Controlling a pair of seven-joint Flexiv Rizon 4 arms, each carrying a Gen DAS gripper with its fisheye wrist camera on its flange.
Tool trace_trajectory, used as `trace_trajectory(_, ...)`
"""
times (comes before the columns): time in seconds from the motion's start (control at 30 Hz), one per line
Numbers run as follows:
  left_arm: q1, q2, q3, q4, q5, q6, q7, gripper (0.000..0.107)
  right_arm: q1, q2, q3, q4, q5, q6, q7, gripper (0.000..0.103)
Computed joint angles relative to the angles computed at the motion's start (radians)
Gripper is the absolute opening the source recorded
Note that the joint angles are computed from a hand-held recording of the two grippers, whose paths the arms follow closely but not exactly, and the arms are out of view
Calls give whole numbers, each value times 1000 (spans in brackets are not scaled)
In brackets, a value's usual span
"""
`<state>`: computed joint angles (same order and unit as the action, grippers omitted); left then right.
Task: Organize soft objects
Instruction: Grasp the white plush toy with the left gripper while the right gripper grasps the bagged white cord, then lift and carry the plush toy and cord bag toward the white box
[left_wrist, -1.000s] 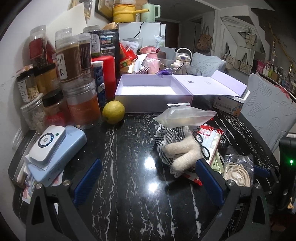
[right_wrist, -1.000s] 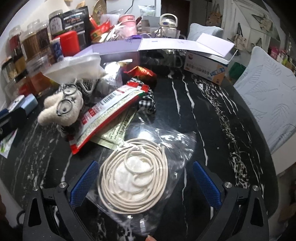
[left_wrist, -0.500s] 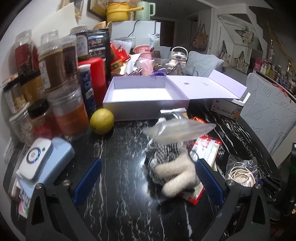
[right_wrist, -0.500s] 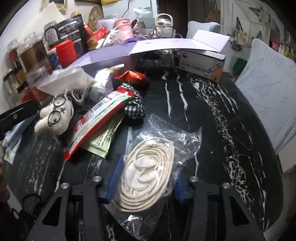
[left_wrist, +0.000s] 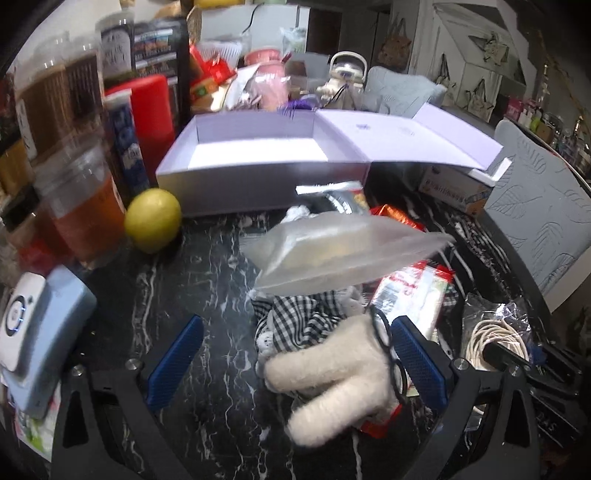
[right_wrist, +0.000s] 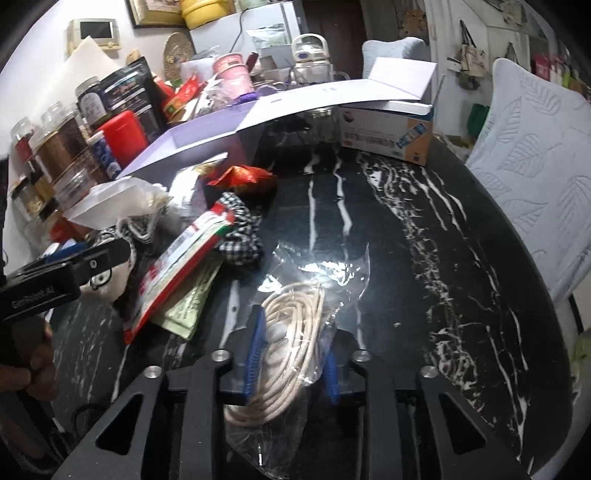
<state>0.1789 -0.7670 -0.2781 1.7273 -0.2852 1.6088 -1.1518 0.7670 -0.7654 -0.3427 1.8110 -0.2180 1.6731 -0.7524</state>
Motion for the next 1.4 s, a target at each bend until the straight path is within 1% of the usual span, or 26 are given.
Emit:
trace_trajectory(0.03, -1, -4, 1, -4, -1, -4, -1, 103, 5, -1, -6, -1, -1, -10, 2, 52)
trace_trajectory(0.07, -9, -11, 11, -15, -3, -13, -4, 103, 4, -2, -5, -7, -2, -27, 7, 71)
trace_trajectory(0.1, -16, -16, 19, -20, -3, -14, -5, 101, -6, -2, 7, -11, -4, -29, 12, 78)
trace_trajectory(0.17, -27, -24, 33, -31, 3, -19, 0, 94, -47, -5, 58, -27, -10, -26, 10, 80)
trace_trajectory(0.2, -28, -30, 34, -38, 2, -29, 3, 85, -43, -8, 53, -30, -13, -29, 15, 85)
trace_trajectory(0.23, -24, -36, 27, -43, -1, -40, 6, 72, -25, -12, 31, -34, -17, -41, 24, 87)
trace_trajectory(0.3, 10, -48, -26, -36, -41, -37, 51, 59, 4, -21, -4, -43, -37, -74, 43, 88)
trace_trajectory(0.33, 18, -51, -30, -39, -11, -37, 33, 55, 22, -27, -26, -49, -52, -91, 54, 89)
trace_trajectory(0.43, 23, -42, -36, -26, 7, -4, 56, 52, 46, -31, -54, -52, -92, -125, 82, 92)
trace_trajectory(0.57, 86, -15, -107, 17, 33, 33, 96, 51, 75, -37, -97, -48, -156, -154, 123, 92)
trace_trajectory(0.7, 159, 23, -179, 72, 56, 59, 106, 51, 87, -36, -122, -27, -194, -136, 153, 92)
trace_trajectory(0.73, 164, 31, -182, 79, 61, 63, 102, 51, 83, -33, -117, -25, -200, -137, 154, 92)
trace_trajectory(0.77, 144, 44, -152, 89, 69, 89, 97, 51, 79, -30, -114, -23, -205, -136, 155, 92)
trace_trajectory(0.83, 53, 58, -35, 90, 87, 159, 72, 52, 81, -29, -117, -18, -215, -131, 161, 90)
trace_trajectory(0.87, 22, 63, 8, 93, 97, 189, 64, 52, 90, -30, -131, -12, -216, -123, 170, 84)
trace_trajectory(0.9, 18, 64, 19, 89, 109, 188, 53, 52, 110, -33, -157, -3, -216, -109, 183, 76)
trace_trajectory(0.93, 27, 66, 13, 89, 119, 182, 48, 51, 119, -34, -168, 3, -212, -102, 187, 74)
trace_trajectory(0.97, 34, 67, 9, 88, 129, 175, 44, 51, 126, -35, -178, 9, -212, -85, 181, 66)
trace_trajectory(1.0, 20, 66, 28, 84, 135, 177, 41, 51, 128, -36, -181, 12, -208, -74, 170, 58)
trace_trajectory(1.03, -9, 63, 66, 77, 138, 187, 39, 52, 131, -36, -183, 16, -200, -62, 162, 54)
trace_trajectory(1.07, -47, 59, 114, 69, 141, 200, 39, 52, 129, -37, -179, 15, -188, -50, 153, 46)
trace_trajectory(1.1, -59, 57, 129, 63, 143, 198, 39, 52, 133, -39, -181, 15, -174, -42, 145, 41)
trace_trajectory(1.13, -47, 58, 116, 64, 149, 188, 40, 52, 157, -47, -210, 20, -157, -24, 144, 38)
trace_trajectory(1.2, 3, 62, 62, 69, 158, 157, 43, 52, 168, -54, -223, 21, -123, 2, 131, 29)
trace_trajectory(1.3, 18, 68, 50, 83, 158, 162, 35, 52, 117, -37, -159, 15, -77, 49, 97, 28)
trace_trajectory(1.4, 44, 76, 23, 94, 163, 169, 25, 52, 134, -32, -171, 14, -40, 59, 61, 28)
